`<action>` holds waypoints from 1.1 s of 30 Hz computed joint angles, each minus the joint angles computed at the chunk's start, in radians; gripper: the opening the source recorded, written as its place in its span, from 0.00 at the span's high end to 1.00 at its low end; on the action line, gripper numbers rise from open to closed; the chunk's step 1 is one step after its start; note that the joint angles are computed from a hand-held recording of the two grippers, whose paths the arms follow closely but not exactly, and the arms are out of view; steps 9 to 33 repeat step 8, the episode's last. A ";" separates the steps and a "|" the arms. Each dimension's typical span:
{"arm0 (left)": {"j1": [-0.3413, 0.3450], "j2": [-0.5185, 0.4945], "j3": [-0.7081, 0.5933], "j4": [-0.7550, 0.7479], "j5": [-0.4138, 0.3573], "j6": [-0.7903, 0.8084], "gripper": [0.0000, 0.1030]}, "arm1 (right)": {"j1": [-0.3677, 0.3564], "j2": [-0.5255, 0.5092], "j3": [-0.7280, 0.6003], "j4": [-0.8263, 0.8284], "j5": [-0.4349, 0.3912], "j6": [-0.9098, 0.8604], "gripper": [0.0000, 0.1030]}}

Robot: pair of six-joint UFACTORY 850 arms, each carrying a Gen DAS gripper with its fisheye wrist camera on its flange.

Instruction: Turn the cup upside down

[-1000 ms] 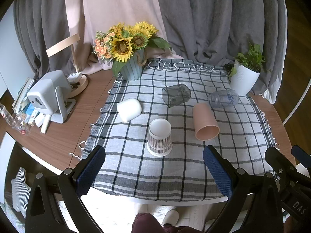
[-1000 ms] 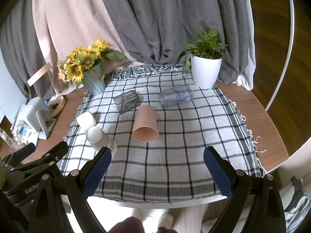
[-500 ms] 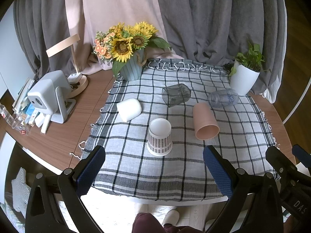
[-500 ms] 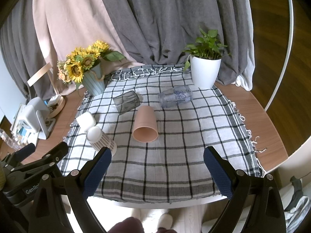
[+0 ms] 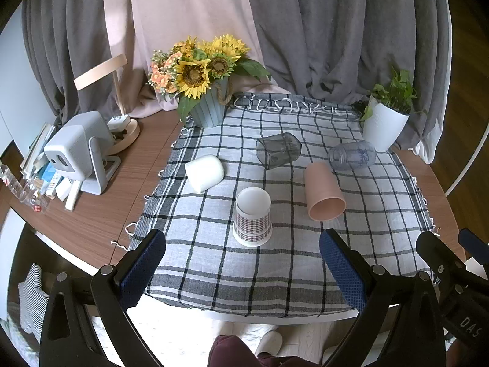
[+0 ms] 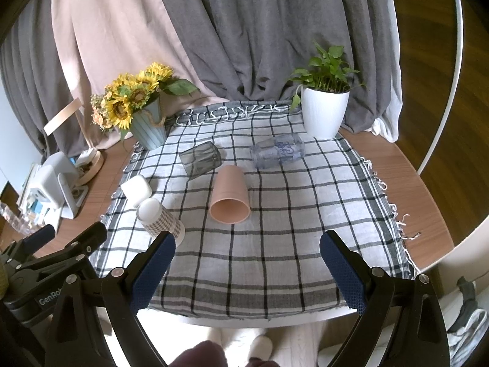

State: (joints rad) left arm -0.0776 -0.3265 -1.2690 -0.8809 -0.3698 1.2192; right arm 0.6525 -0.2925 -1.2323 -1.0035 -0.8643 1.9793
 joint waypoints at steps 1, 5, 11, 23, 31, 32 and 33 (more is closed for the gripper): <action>0.000 0.002 0.002 -0.001 0.001 0.002 0.00 | 0.001 0.000 0.001 -0.002 -0.001 0.002 0.07; -0.001 0.004 0.006 0.000 0.002 0.000 0.00 | 0.001 -0.004 -0.005 0.001 -0.004 -0.001 0.07; -0.001 0.003 0.004 -0.001 0.005 0.002 0.00 | 0.001 -0.004 -0.005 -0.001 -0.002 0.001 0.07; -0.001 0.003 0.004 -0.001 0.005 0.002 0.00 | 0.001 -0.004 -0.005 -0.001 -0.002 0.001 0.07; -0.001 0.003 0.004 -0.001 0.005 0.002 0.00 | 0.001 -0.004 -0.005 -0.001 -0.002 0.001 0.07; -0.001 0.003 0.004 -0.001 0.005 0.002 0.00 | 0.001 -0.004 -0.005 -0.001 -0.002 0.001 0.07; -0.001 0.003 0.004 -0.001 0.005 0.002 0.00 | 0.001 -0.004 -0.005 -0.001 -0.002 0.001 0.07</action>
